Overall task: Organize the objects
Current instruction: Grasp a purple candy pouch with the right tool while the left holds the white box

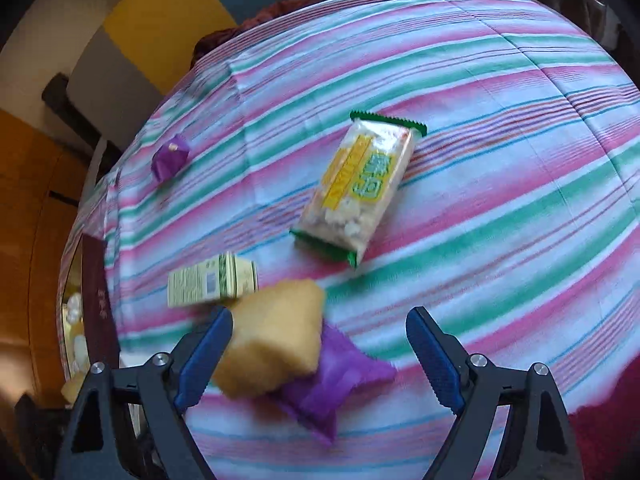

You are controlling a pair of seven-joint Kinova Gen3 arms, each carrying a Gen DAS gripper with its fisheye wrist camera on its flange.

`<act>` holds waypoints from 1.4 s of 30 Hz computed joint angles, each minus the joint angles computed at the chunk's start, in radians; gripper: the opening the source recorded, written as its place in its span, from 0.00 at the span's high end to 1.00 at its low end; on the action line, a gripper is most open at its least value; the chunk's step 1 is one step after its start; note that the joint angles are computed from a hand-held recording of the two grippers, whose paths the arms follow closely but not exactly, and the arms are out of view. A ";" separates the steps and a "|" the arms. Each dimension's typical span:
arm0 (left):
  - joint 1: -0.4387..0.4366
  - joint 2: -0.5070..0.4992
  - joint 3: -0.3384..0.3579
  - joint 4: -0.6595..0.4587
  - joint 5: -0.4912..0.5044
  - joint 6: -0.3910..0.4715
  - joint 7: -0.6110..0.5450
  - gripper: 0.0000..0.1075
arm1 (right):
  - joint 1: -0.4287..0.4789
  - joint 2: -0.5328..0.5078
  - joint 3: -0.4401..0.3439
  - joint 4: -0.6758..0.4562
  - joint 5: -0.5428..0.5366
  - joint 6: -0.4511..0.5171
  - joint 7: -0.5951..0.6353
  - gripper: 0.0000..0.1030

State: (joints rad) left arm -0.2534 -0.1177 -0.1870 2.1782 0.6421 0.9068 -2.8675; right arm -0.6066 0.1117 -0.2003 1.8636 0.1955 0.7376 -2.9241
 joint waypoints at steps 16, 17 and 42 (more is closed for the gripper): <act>-0.061 0.035 -0.016 -0.008 0.046 0.061 -0.050 0.51 | -0.046 -0.010 -0.014 -0.070 -0.059 0.140 0.121 0.29; -0.064 0.037 -0.017 -0.008 0.047 0.064 -0.052 0.51 | -0.037 -0.003 -0.034 -0.066 -0.084 0.099 0.130 0.34; -0.120 0.069 -0.012 -0.018 0.054 0.107 -0.069 0.52 | -0.020 0.116 -0.179 -0.246 0.098 0.422 0.161 0.17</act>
